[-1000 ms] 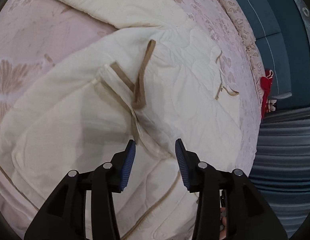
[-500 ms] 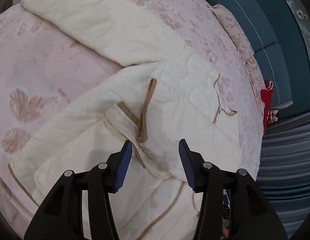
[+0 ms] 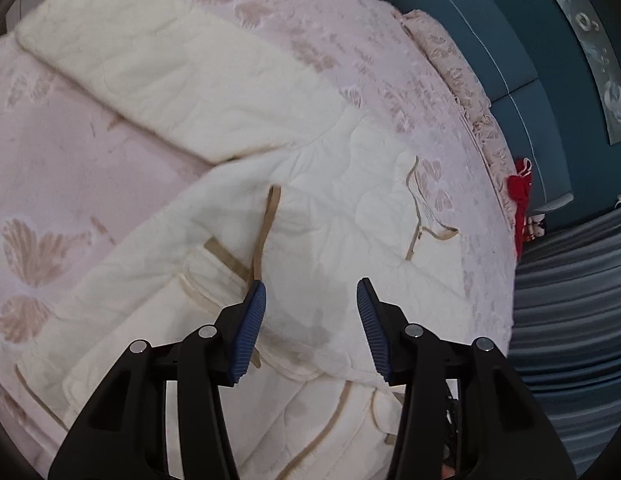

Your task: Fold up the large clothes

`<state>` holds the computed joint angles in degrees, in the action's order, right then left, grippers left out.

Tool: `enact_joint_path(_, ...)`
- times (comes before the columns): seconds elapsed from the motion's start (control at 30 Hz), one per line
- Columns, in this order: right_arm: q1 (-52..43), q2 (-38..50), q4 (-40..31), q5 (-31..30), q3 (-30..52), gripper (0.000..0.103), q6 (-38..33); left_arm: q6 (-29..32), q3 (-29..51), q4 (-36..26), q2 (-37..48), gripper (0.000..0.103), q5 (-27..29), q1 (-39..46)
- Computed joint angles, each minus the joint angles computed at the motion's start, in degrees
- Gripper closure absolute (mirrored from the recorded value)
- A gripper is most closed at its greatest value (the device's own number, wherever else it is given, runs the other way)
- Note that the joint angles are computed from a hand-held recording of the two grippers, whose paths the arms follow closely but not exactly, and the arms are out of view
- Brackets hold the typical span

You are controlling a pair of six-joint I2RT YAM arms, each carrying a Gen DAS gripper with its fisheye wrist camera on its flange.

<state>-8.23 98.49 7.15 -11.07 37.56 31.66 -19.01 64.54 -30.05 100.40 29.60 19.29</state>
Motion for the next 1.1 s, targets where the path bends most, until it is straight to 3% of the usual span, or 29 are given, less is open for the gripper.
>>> enact_joint_path(0.1, -0.12, -0.20, 0.34, -0.23, -0.36, 0.066, 0.89, 1.30, 3.27, -1.44, 5.61, 0.056, -3.17, -1.05)
enact_joint_path(0.27, 0.21, -0.09, -0.56, 0.25, 0.25, 0.066, 0.41, 1.36, 5.44, -1.86, 14.00, 0.059, 1.36, -1.02)
enact_joint_path(0.33, 0.26, 0.08, -0.69, 0.60, 0.53, 0.070, 0.33, 2.81, 6.31, -2.70, 15.77, 0.078, 2.97, -1.57)
enact_joint_path(0.37, 0.34, 0.13, -0.78, 0.69, 0.81, 0.075, 0.14, 3.47, 6.84, -2.97, 16.26, 0.095, 4.33, -1.67)
enact_joint_path(0.43, 0.43, 0.11, -1.73, 0.78, 2.27, 0.093, -0.91, 4.27, 7.55, -2.75, 15.05, 0.096, 4.71, -2.04)
enact_joint_path(0.5, 0.84, -3.22, -1.27, 0.97, 2.60, 0.095, -2.07, 5.25, 8.15, -2.02, 11.95, 0.097, 3.87, -2.87)
enact_joint_path(0.63, 2.32, -13.11, 2.20, 2.64, 0.31, 0.096, -3.59, 5.46, 7.63, 3.19, 2.94, 0.098, 2.94, -3.43)
enact_joint_path(0.7, 2.94, -9.69, 2.05, 3.45, 1.29, 0.097, -5.27, 7.25, 5.77, 6.73, 1.37, 0.097, 0.20, -3.87)
enact_joint_path(0.83, 4.43, 6.26, -1.81, 5.36, 6.40, 0.097, -6.11, 9.99, 4.44, 7.95, 13.13, 0.098, -9.88, -6.91)
enact_joint_path(0.97, 6.11, 5.49, -2.46, 8.76, 5.72, 0.095, -6.67, 9.42, -2.92, 17.22, 14.72, 0.097, -9.21, -6.22)
enact_joint_path(1.1, 7.11, -2.14, -6.13, 12.37, 3.43, 0.088, -4.42, 8.48, -4.71, 16.62, 10.61, 0.090, -10.44, -6.22)
